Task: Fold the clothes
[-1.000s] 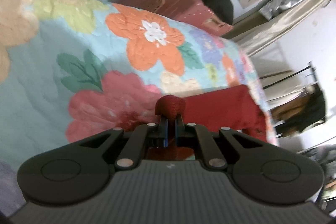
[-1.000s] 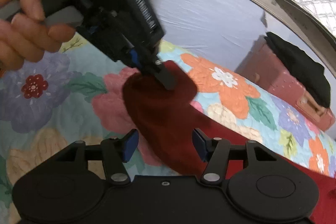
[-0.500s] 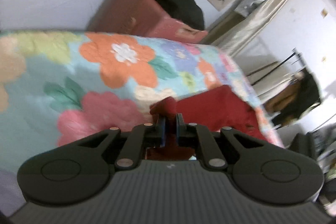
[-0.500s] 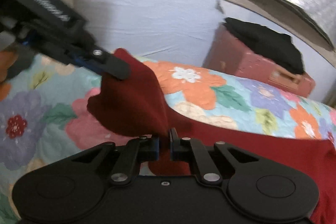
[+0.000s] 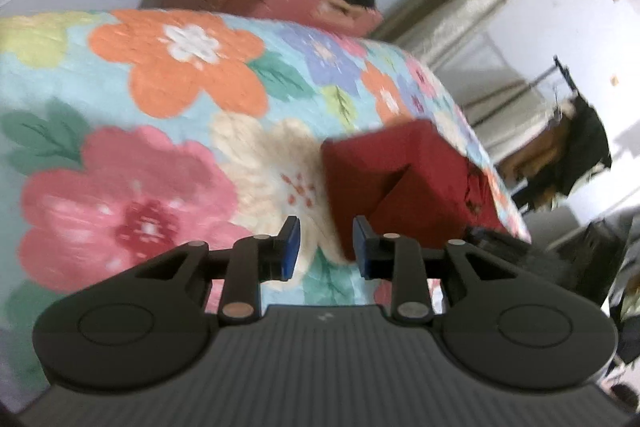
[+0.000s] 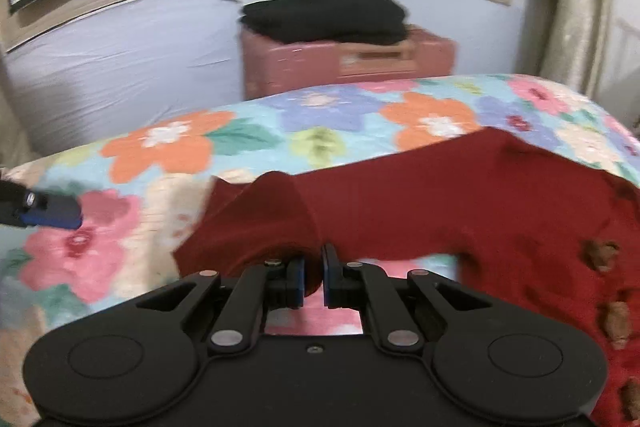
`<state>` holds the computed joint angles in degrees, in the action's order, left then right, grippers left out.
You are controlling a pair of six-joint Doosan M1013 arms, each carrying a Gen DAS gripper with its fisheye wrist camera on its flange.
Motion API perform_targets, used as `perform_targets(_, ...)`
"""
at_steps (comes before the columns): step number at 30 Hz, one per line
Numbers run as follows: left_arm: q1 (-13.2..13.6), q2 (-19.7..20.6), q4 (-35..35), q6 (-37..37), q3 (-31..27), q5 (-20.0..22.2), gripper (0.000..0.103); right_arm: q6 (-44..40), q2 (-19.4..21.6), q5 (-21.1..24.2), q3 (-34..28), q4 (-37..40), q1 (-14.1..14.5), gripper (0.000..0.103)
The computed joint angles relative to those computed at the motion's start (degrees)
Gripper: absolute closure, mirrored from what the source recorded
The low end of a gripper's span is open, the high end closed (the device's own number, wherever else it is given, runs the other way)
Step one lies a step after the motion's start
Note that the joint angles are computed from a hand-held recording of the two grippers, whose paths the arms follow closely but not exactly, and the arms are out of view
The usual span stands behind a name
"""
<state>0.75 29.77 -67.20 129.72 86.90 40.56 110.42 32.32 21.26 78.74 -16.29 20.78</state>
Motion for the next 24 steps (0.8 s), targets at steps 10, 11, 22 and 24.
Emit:
perform_targets(10, -4.27, -3.07, 9.56, -0.40, 2.80, -11.82, 0.065, 24.51, -2.80, -2.51, 4.09, -23.13, -4.94, 0.095)
perform_targets(11, -4.71, -3.00, 11.76, -2.82, 2.40, -11.44, 0.065, 29.57, -3.16, -1.44, 4.67, -26.88, -5.38, 0.095)
perform_targets(22, -12.11, 1.14, 12.60, -6.12, -7.16, -8.92, 0.058, 59.35, -9.29, 3.90, 14.65, -41.20, -9.90, 0.095)
perform_targets(24, -13.39, 2.59, 12.98, -6.31, -9.11, -8.83, 0.058, 65.98, -10.45, 5.43, 16.57, -46.07, -9.95, 0.095)
